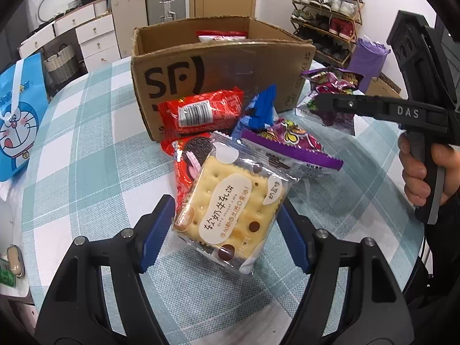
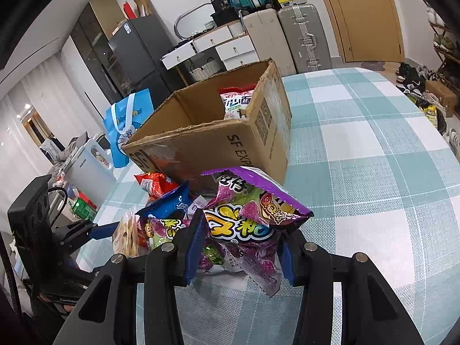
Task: Organize snacks
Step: 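Grasp cream cracker pack with left gripper while right grasps purple grape candy bag, then lift both held packs and carry them over the cardboard box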
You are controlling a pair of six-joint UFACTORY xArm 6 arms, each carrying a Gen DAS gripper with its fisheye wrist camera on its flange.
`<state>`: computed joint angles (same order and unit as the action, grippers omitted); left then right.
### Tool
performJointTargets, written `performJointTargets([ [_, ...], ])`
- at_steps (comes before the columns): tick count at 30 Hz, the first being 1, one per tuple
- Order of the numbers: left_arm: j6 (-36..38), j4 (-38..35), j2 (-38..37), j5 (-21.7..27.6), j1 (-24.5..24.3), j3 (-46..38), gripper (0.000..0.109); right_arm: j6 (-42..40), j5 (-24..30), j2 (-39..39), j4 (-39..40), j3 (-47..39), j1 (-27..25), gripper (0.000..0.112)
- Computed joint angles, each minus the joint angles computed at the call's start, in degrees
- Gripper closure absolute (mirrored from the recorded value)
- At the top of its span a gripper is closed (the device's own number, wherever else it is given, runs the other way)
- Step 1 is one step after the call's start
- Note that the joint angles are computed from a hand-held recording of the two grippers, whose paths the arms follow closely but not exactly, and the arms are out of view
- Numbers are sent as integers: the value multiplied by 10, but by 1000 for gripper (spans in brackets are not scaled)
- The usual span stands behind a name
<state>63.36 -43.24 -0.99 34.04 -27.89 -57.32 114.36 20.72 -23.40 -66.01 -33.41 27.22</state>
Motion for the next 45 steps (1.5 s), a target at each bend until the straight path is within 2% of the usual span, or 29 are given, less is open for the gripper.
performJointTargets([
  [23,5,-100,-32,-5,19,-13,39,26,42,-31,-49,-14,39,66],
  [32,-18,-111,-26,-20,12,-38,39,24,51,-40,-54,-19,40,66],
  [45,-53,-98,9,-57,-15,-104,39,-30,54,-26,-44,-63,25,66],
])
